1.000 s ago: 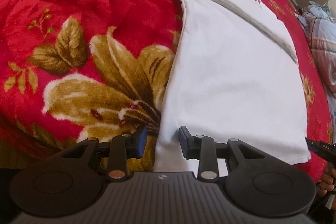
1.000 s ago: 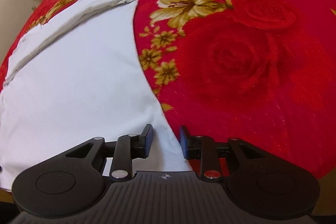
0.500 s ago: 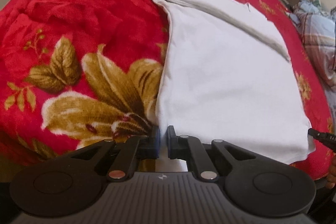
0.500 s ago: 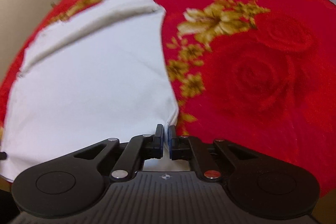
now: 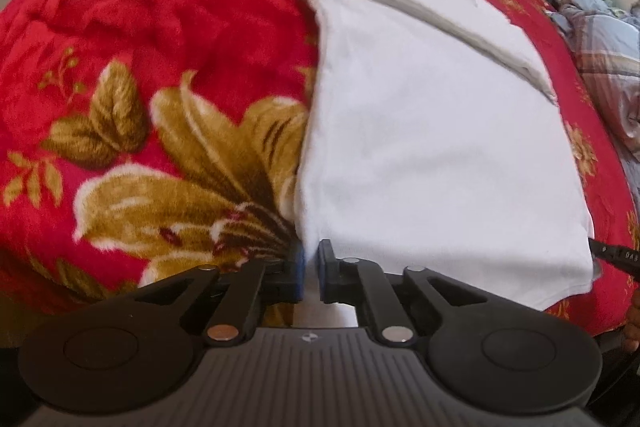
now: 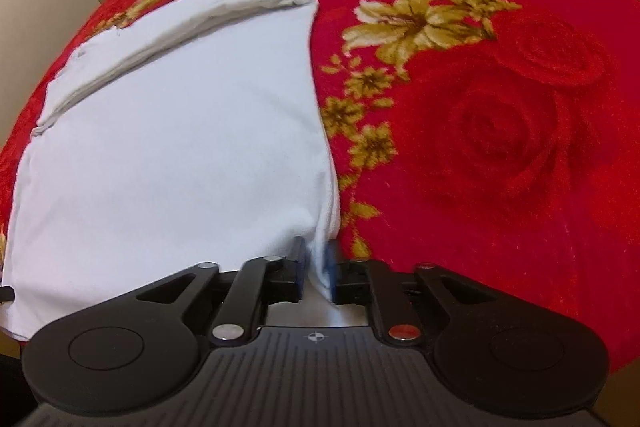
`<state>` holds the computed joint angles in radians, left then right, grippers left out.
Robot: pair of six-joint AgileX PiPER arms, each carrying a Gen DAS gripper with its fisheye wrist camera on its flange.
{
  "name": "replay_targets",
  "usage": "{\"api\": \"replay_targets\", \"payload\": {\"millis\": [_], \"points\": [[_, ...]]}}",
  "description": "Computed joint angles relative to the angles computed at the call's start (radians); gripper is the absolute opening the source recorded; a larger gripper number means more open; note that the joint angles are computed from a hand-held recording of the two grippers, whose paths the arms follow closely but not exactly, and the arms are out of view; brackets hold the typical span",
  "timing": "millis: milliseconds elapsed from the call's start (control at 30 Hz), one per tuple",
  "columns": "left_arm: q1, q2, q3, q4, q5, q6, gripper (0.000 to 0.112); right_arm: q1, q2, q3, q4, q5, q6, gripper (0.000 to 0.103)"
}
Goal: Fold small clothes
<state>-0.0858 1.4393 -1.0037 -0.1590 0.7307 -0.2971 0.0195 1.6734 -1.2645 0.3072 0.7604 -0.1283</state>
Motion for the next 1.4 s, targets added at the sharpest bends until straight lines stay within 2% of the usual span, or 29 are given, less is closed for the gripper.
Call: {"api": "replay_targets", "payload": {"millis": [233, 367, 433, 533, 633, 767, 833, 900, 1000, 1067, 1133, 1300, 1367, 1400], "points": [[0.022, -0.13, -0.006, -0.082, -0.036, 0.105, 0.004, -0.057, -0.105, 0.019, 0.212, -0.034, -0.148, 0.004], [-0.016, -0.244, -0.029, -0.048, -0.044, 0.124, 0.004, -0.111, -0.183, -0.01, 0.383, -0.005, -0.266, 0.003], [-0.023, -0.3, -0.049, -0.033, -0.023, 0.127, 0.003, -0.135, -0.215, -0.032, 0.443, 0.021, -0.305, 0.002], [0.025, -0.395, -0.079, -0.096, 0.036, 0.188, 0.003, -0.186, -0.274, -0.039, 0.545, 0.066, -0.367, 0.002], [0.136, -0.486, -0.127, -0.231, 0.142, 0.289, 0.003, -0.274, -0.344, -0.03, 0.646, 0.161, -0.423, 0.002], [0.373, -0.541, -0.205, -0.455, 0.334, 0.45, 0.003, -0.407, -0.443, -0.009, 0.724, 0.298, -0.432, 0.002], [0.416, -0.528, -0.214, -0.482, 0.366, 0.468, 0.003, -0.459, -0.469, 0.008, 0.759, 0.34, -0.436, 0.002], [0.403, -0.479, -0.199, -0.464, 0.33, 0.461, 0.003, -0.466, -0.45, 0.007, 0.755, 0.35, -0.413, 0.002], [0.393, -0.362, -0.192, -0.481, 0.265, 0.487, 0.003, -0.392, -0.378, -0.011, 0.685, 0.267, -0.371, 0.002], [0.339, -0.24, -0.226, -0.415, 0.193, 0.467, 0.003, -0.338, -0.263, -0.082, 0.633, 0.228, -0.319, 0.002], [0.309, -0.098, -0.303, -0.369, 0.161, 0.446, 0.003, -0.284, -0.15, -0.177, 0.558, 0.196, -0.258, 0.002], [0.307, 0.243, -0.558, -0.348, 0.174, 0.436, 0.004, -0.156, 0.235, -0.62, 0.357, 0.241, -0.09, 0.002], [0.321, 0.343, -0.632, -0.374, 0.198, 0.463, 0.005, -0.11, 0.389, -0.82, 0.264, 0.278, -0.036, 0.002], [0.318, 0.371, -0.649, -0.341, 0.185, 0.433, 0.005, -0.093, 0.446, -0.896, 0.217, 0.294, 0.006, 0.003]]}}
